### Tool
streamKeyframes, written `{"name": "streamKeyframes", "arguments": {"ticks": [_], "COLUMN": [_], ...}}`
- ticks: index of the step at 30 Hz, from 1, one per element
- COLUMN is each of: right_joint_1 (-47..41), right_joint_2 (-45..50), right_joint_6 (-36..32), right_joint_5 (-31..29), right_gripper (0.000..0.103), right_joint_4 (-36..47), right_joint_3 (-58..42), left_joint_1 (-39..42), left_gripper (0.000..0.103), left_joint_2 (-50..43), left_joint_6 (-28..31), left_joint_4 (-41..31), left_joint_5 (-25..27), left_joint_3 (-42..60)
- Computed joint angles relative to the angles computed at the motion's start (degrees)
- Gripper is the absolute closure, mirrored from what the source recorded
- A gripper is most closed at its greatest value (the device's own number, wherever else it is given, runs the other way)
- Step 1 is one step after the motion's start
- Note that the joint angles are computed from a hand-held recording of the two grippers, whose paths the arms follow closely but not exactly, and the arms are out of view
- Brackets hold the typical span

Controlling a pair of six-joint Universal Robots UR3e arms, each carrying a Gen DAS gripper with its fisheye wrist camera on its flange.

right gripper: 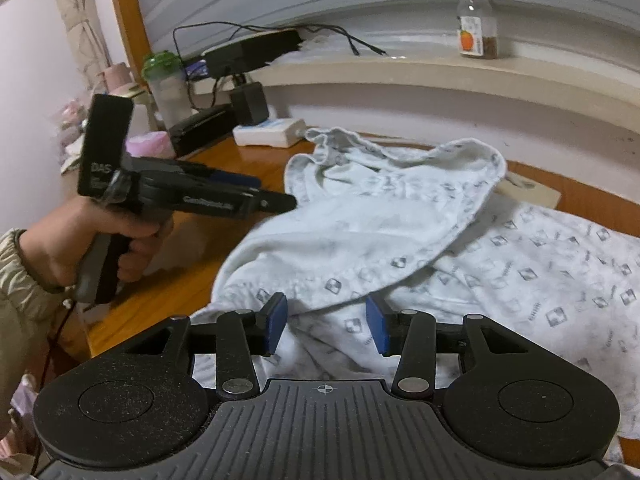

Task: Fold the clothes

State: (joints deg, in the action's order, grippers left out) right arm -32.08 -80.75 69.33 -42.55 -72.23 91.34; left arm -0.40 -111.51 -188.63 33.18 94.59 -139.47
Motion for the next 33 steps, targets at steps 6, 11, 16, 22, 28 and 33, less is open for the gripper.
{"name": "streamKeyframes", "arguments": {"ticks": [6, 11, 16, 22, 28, 33], "right_joint_1": [2.04, 4.19, 0.85, -0.22, 4.79, 6.96], "right_joint_2": [-0.51, 0.06, 2.42, 7.72, 5.36, 1.82], "right_joint_6": [-1.54, 1.58, -8.50, -11.39, 1.56, 6.58], "right_joint_5": [1.48, 1.39, 5.45, 12.49, 11.05, 9.31], "right_gripper": [0.058, 0.090, 0.099, 0.099, 0.099, 0.099], "right_joint_4": [3.78, -0.45, 16.07, 33.46, 15.47, 3.47], "right_joint_3": [0.42, 1.95, -9.37, -32.95, -26.99, -17.19], "left_joint_1": [-3.36, -3.18, 1.85, 11.56, 8.46, 0.84], "left_gripper": [0.046, 0.099, 0.099, 0.098, 0.087, 0.066], "left_joint_2": [-3.77, -5.17, 5.58, 28.51, 25.18, 21.20], "left_joint_6": [1.70, 3.81, 4.91, 12.49, 11.22, 5.14], "left_joint_4": [-2.41, -2.73, -1.36, -21.38, -17.76, -3.80], "left_joint_5": [2.20, -1.15, -6.35, -8.20, -2.34, -3.47], "left_joint_3": [6.20, 8.39, 0.96, -1.62, -5.76, -11.74]}}
